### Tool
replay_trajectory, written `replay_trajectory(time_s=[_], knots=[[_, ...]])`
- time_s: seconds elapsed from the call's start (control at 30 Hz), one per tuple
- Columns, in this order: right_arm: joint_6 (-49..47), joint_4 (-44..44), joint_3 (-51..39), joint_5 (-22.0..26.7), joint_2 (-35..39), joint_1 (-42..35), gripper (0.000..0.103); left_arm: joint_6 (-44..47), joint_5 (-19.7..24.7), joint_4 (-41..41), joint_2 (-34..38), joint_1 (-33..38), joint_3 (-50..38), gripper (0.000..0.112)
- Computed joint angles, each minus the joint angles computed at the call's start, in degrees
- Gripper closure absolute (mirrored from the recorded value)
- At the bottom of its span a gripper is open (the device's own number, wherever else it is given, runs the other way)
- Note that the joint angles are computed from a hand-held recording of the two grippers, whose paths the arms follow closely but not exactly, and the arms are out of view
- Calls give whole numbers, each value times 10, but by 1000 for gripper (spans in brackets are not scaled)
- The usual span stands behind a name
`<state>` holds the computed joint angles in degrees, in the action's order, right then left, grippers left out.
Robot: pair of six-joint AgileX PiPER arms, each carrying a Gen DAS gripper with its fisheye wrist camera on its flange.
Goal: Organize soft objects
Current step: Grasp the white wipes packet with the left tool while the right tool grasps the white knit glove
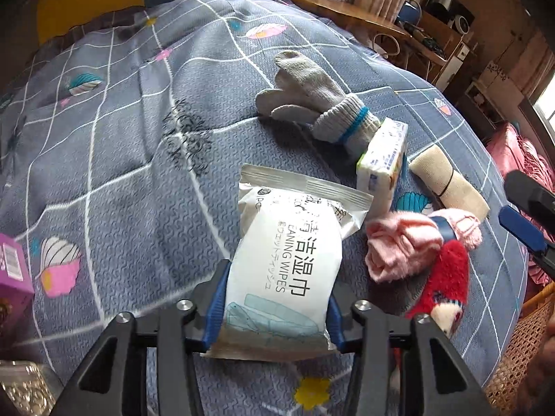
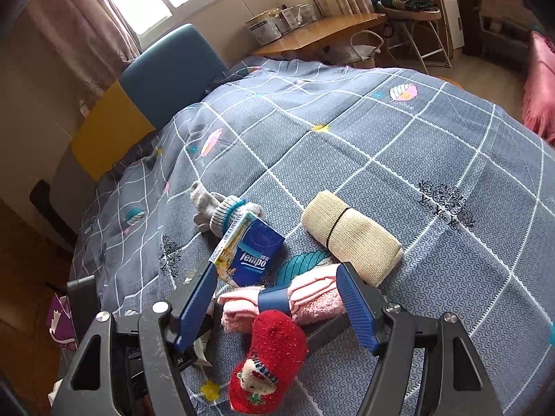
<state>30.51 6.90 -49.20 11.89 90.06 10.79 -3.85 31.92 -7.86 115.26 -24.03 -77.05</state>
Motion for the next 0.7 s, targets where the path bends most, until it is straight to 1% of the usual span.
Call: replay_trajectory(time_s=[0.1,0.17,0.2,0.23,0.3,0.37,0.43,0.5,0.57,0.6,0.63,0.67,0.7], knots=[[1,-17,-17,23,12,9,32,-20,-33,3,-52,7,71,67],[-39,-4,-42,40,27,16,32,-33,-45,13,-79,11,110,67],[-43,-22,-65,55,41,22,32,-33,-47,11,-88,14,124,67],[-31,-62,-92,71,57,30,32,-37,-50,13,-97,17,139,67],[-40,-116,-157,99,102,41,32,-46,-55,16,-107,20,158,67],[-104,-104,-236,144,159,39,32,-54,-54,17,-111,23,166,67],[-162,-90,-325,195,224,38,32,-62,-47,20,-117,29,169,67],[-166,-121,-408,243,285,44,33,-70,-37,21,-122,38,161,67],[-203,-104,-485,288,341,44,33,-74,-21,29,-126,42,137,67],[-198,-116,-520,312,367,46,33,-84,-12,40,-126,43,120,67],[-183,-136,-549,330,388,50,33,-82,5,40,-126,48,93,67],[-187,-133,-572,342,405,50,33,-76,23,34,-123,53,66,67],[-199,-120,-595,357,422,48,37,-76,42,35,-118,56,33,67]])
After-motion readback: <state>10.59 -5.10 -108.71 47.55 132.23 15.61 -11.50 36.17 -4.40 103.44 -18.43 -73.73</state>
